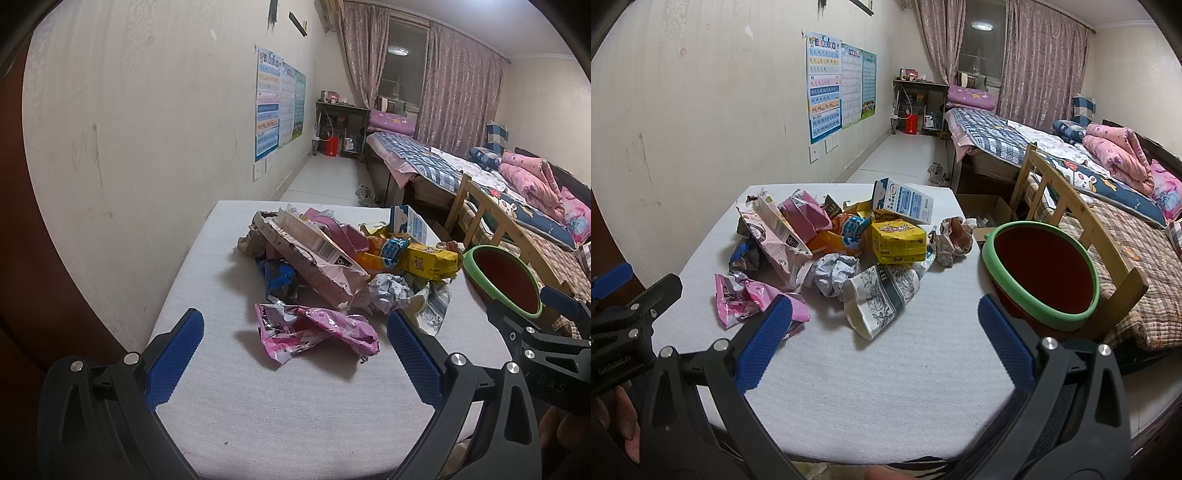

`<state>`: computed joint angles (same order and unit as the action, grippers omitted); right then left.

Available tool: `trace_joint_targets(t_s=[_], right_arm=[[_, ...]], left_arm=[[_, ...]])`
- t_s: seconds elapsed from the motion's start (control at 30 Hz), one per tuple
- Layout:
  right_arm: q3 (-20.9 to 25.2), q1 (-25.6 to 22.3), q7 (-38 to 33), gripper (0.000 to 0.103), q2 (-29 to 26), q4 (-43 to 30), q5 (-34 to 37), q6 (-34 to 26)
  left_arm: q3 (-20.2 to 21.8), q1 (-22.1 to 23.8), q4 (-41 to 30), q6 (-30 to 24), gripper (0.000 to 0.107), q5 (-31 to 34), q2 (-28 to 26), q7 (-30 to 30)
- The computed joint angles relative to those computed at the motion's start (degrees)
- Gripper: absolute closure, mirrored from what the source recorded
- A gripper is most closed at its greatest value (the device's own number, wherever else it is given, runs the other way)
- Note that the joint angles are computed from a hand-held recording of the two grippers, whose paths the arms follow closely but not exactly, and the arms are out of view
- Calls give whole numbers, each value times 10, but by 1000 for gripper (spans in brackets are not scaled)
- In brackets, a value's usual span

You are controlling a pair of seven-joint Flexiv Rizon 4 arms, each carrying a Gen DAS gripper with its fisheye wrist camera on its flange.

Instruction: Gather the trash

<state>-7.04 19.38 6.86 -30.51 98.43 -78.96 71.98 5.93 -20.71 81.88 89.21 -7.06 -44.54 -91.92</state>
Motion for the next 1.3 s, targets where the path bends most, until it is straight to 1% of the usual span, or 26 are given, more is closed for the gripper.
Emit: trace_joint_targets(t_s=[0.4,0.83,1.17,1.23,1.3], right_arm=[[0,0,0,3,-1,0,-1,1],[-5,4,-17,3,-9,-7,13,9],[-9,7,-29,3,-17,-15,41,16],[-6,6,-50,3,-22,-19,63,19],[-5,7,-70,3,-26,-22,84,26]], left_arm=[[5,-3,0,-2,12,1,-1,-7],[3,-1,-1,-2,12,4,-2,-9],[1,0,0,-3,12,3,-2,-10],[-4,5,-1,-7,12,1,-3,-9],[-6,7,-10,-27,12,-4,-8,-9]])
